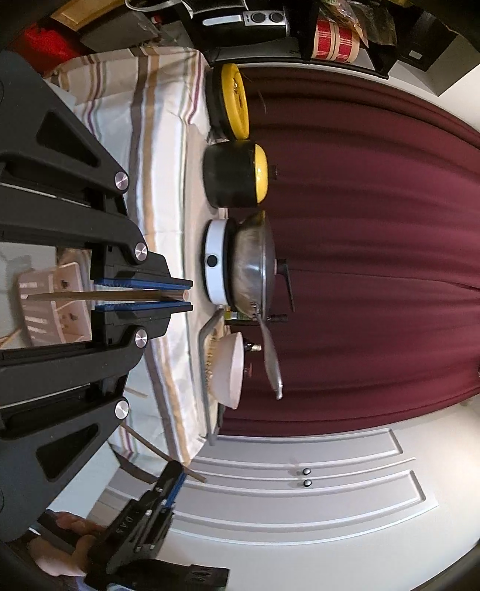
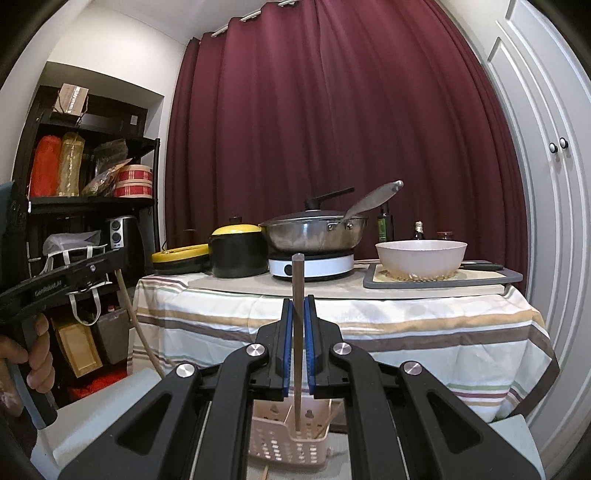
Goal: Organize utensils
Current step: 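Open both tools to release the chopsticks into the pink basket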
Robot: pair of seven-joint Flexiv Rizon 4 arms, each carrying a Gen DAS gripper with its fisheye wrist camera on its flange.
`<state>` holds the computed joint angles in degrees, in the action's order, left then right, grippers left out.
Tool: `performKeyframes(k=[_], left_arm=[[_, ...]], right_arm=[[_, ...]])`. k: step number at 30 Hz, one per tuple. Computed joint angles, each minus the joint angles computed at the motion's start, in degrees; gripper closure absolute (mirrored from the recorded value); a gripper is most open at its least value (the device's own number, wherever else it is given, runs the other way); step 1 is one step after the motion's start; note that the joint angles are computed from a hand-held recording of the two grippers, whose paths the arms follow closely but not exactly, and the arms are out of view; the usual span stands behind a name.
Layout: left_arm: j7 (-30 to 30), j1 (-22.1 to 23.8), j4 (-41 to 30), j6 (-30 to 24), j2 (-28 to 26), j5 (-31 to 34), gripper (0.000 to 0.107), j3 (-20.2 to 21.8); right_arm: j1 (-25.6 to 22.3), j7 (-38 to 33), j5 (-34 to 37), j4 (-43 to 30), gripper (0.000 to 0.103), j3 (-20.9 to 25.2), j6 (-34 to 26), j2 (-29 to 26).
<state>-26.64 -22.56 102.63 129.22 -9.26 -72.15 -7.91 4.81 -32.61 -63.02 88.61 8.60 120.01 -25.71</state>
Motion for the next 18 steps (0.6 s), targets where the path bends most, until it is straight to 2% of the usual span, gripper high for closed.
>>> performKeyframes(k=[10, 15, 18], left_arm=[[2.4, 1.8, -9.0, -1.1, -6.6, 0.5, 0.1, 0.6], [2.9, 2.5, -10.6, -1.5, -9.7, -0.9, 0.1, 0.7], [3.4, 3.0, -11.0, -1.9, -11.1, -2.4, 0.1, 0.5]], right_arm=[[-0.6, 8.1, -7.9, -9.3, 0.096, 0.1, -1.4, -6.4], [-0.2, 15.9, -14.9, -13.4, 0.096, -2.0, -1.0, -9.2], [0.3, 24.7, -22.0, -17.4, 0.096, -4.9, 0.9, -11.2]])
